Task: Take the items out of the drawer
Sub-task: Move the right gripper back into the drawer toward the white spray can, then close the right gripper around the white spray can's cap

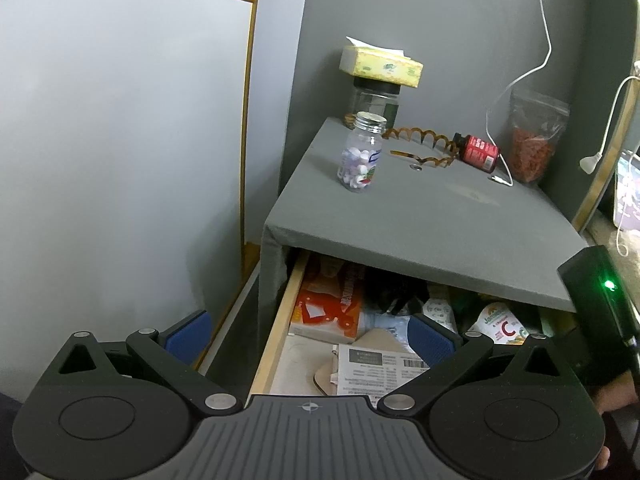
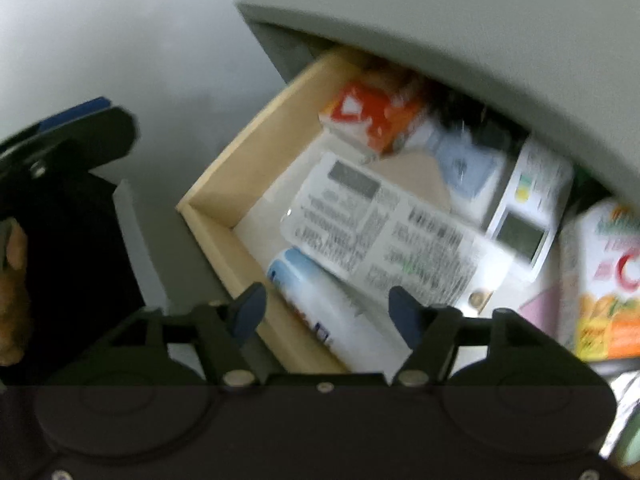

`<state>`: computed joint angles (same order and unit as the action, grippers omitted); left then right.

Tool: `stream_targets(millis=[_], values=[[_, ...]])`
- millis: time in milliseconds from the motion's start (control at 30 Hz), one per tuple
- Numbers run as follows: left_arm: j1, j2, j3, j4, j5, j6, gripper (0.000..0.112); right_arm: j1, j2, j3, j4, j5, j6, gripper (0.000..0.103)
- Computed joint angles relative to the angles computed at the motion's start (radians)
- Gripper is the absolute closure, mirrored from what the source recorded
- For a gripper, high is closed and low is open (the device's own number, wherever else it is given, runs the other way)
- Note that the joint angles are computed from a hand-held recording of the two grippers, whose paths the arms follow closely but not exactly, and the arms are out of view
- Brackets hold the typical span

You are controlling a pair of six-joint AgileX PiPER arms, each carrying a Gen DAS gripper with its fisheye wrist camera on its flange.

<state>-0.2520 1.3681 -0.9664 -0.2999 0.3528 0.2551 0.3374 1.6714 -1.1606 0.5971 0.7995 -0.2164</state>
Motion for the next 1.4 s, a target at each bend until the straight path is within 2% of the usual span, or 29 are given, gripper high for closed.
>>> stream_targets(millis=[33, 67, 100, 133, 200, 333, 433, 500, 567, 667, 767, 967, 1100, 1233, 1400], values=[[0.001, 0.001, -0.001, -0.007, 0.0, 0.004, 0.009, -0.009, 0.01, -0.008, 0.012, 0.016, -0.009, 0.066], [0.004, 0.001, -0.001, -0.015, 0.002, 0.011, 0.009, -0.016, 0.018, -0.015, 0.023, 0.03, -0.016, 0.089], [0.007, 0.001, -0.002, -0.023, 0.003, 0.017, 0.009, -0.011, 0.021, -0.02, -0.005, 0.03, 0.001, 0.102], [0.008, 0.0, -0.001, -0.021, 0.002, 0.013, 0.009, 0.006, 0.021, -0.028, -0.073, 0.021, 0.045, 0.103], [0.009, -0.002, 0.0, -0.016, 0.001, 0.005, 0.009, 0.013, 0.025, -0.037, -0.154, 0.022, 0.107, 0.103], [0.018, -0.015, 0.012, -0.032, -0.011, 0.004, 0.009, -0.071, 0.0, -0.024, -0.104, 0.021, 0.094, 0.102], [0.034, -0.023, 0.017, -0.067, -0.008, 0.025, 0.009, -0.135, -0.027, -0.004, -0.027, 0.011, 0.048, 0.09], [0.044, -0.021, 0.014, -0.092, -0.003, 0.038, 0.009, -0.156, -0.057, 0.022, 0.001, -0.004, 0.035, 0.085], [0.056, -0.017, 0.008, -0.135, 0.008, 0.069, 0.009, -0.148, -0.057, -0.002, -0.001, 0.001, 0.05, 0.073], [0.06, -0.016, 0.006, -0.172, 0.009, 0.097, 0.009, -0.143, 0.007, -0.054, 0.046, 0.057, -0.028, 0.064], [0.064, -0.017, 0.007, -0.209, 0.01, 0.127, 0.009, -0.115, 0.059, -0.103, 0.023, 0.139, -0.039, 0.056], [0.079, -0.015, 0.005, -0.263, 0.024, 0.173, 0.009, -0.109, 0.144, -0.137, -0.005, 0.218, -0.013, 0.055], [0.091, -0.01, -0.001, -0.279, 0.035, 0.169, 0.009, -0.094, 0.172, -0.127, -0.006, 0.184, -0.021, 0.054], [0.095, -0.008, -0.001, -0.284, 0.039, 0.167, 0.009, -0.058, 0.166, -0.124, -0.03, 0.142, -0.046, 0.061], [0.088, -0.016, 0.005, -0.262, 0.035, 0.159, 0.009, -0.061, 0.092, -0.112, -0.019, 0.143, -0.086, 0.069]])
